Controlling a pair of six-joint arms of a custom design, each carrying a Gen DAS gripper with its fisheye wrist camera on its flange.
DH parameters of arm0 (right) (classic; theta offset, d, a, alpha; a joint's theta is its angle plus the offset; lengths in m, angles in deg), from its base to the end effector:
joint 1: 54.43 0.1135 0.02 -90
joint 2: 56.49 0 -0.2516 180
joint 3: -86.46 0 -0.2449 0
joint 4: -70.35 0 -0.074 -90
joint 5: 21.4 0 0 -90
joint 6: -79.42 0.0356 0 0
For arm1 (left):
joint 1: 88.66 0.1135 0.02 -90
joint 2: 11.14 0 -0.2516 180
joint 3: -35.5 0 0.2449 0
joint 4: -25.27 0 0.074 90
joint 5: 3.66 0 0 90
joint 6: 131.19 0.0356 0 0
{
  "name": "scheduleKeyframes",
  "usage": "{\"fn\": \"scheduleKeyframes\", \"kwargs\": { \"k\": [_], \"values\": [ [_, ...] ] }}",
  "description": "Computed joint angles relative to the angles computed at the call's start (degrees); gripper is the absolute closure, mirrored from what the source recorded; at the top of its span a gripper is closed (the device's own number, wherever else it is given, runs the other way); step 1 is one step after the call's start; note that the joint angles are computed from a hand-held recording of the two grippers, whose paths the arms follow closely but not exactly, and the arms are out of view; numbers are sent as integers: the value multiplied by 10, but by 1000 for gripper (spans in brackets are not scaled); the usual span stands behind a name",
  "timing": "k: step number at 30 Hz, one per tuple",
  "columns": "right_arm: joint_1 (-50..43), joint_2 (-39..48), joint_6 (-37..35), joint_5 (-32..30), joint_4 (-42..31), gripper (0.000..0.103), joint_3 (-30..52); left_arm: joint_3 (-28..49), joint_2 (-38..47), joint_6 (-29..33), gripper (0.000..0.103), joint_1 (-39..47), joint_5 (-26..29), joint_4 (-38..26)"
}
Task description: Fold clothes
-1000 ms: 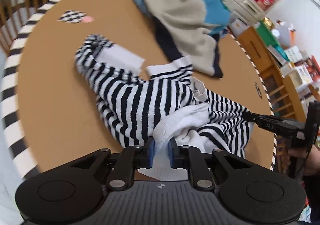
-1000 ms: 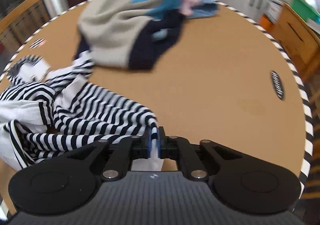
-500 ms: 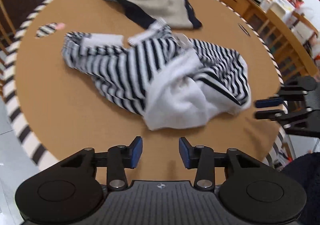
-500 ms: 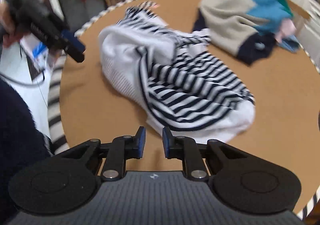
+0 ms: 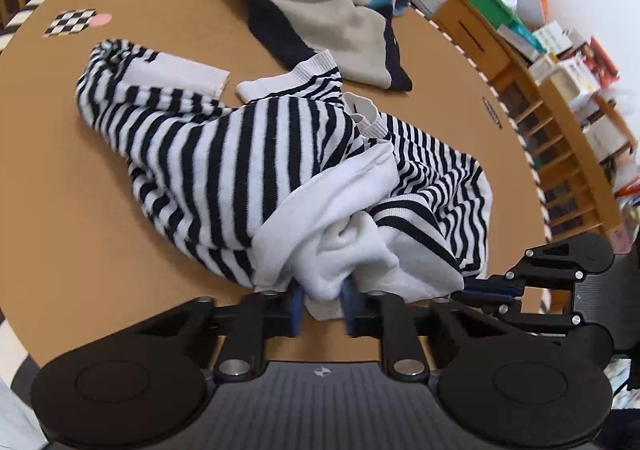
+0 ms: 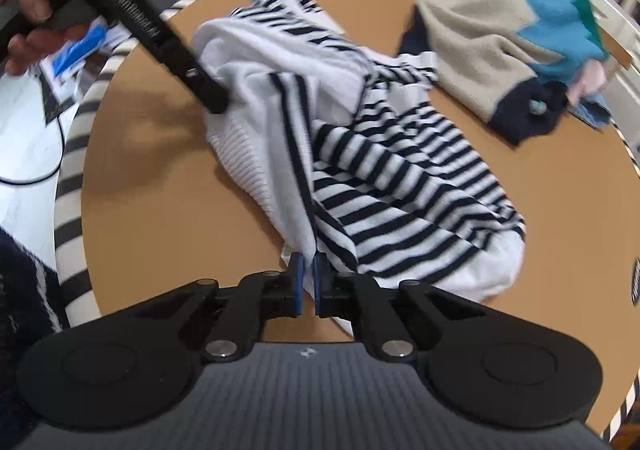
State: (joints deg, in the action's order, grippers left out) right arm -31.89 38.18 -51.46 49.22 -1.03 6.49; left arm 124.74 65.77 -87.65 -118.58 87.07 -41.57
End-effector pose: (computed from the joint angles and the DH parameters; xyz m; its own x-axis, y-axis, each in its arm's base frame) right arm 0.2985 0.1367 0.2888 -0.3199 -0.8012 -0.5057 -0.9199 0.3904 -0.0368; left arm 0.2302 -0.1330 0.3216 -0.8523 -0.3458 -0.3924 -0.1636 0.8889 -0.4280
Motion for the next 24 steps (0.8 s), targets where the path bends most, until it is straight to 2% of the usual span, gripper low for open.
{"fn": "scheduleKeyframes", "kwargs": {
  "k": [5, 11, 16, 19, 21, 22, 23, 24],
  "values": [
    [-47, 16, 53, -69, -63, 100, 76, -2, -50, -30, 92, 0, 7, 3],
    [-82, 78, 102, -190, -181, 100, 238, 53, -94, -54, 98, 26, 4, -10],
    [-100, 153, 155, -316, -271, 100, 385, 148, -98, -39, 103, 76, 17, 0],
    [-79, 157, 146, -216, -242, 97, 400, 235, -49, -2, 101, 95, 23, -35],
    [-55, 133, 120, -101, -174, 82, 346, 281, -8, 26, 98, 92, 1, -80],
    [-52, 131, 124, -79, -145, 79, 328, 286, 7, 32, 94, 90, -1, -93],
    [-52, 134, 135, -71, -119, 71, 315, 276, 13, 33, 89, 91, 7, -93],
    [-54, 147, 161, -72, -97, 58, 316, 256, 19, 22, 85, 95, 15, -80]
  ]
}}
